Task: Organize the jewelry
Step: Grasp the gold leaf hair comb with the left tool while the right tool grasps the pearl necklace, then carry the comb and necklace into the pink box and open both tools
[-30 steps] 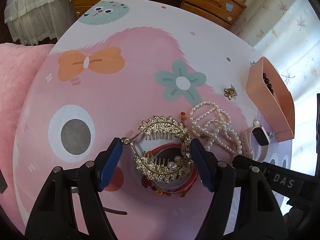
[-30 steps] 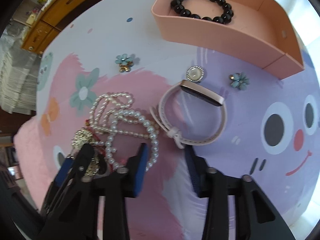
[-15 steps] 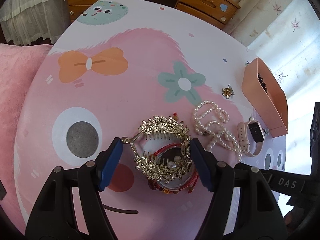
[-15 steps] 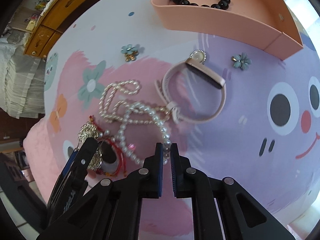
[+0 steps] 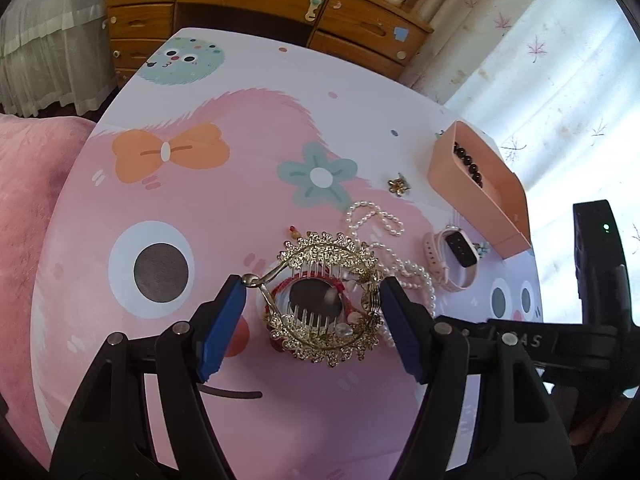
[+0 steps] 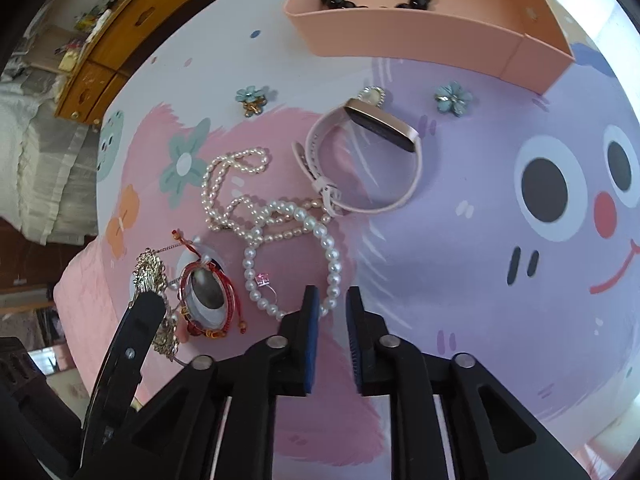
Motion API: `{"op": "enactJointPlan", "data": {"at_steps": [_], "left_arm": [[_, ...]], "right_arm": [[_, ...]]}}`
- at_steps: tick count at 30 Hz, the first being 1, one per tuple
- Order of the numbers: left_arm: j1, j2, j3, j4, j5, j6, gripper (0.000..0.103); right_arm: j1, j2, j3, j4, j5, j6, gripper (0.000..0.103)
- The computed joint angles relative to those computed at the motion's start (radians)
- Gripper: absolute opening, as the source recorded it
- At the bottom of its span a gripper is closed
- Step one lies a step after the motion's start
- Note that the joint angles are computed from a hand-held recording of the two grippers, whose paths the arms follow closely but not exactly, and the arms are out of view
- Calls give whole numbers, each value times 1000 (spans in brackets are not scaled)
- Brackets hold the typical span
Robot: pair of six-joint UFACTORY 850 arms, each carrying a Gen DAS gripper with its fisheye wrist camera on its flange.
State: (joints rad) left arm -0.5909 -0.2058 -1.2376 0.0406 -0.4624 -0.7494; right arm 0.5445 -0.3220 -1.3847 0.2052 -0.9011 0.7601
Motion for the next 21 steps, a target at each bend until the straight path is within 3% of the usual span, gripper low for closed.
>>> {"op": "enactJointPlan", "data": {"at_steps": [3,11,21], "left_arm": [[-5,13,10,12,6,-11,67],[14,28,28,20,11,-29,67],[37,38,49,58,7,-94,67]], "right_arm": [[22,-15,-27,-71,34,-15,22],[67,-90,-136,-163,98,-305,22],[74,-181,-224,-216,-6,-382,22]]}}
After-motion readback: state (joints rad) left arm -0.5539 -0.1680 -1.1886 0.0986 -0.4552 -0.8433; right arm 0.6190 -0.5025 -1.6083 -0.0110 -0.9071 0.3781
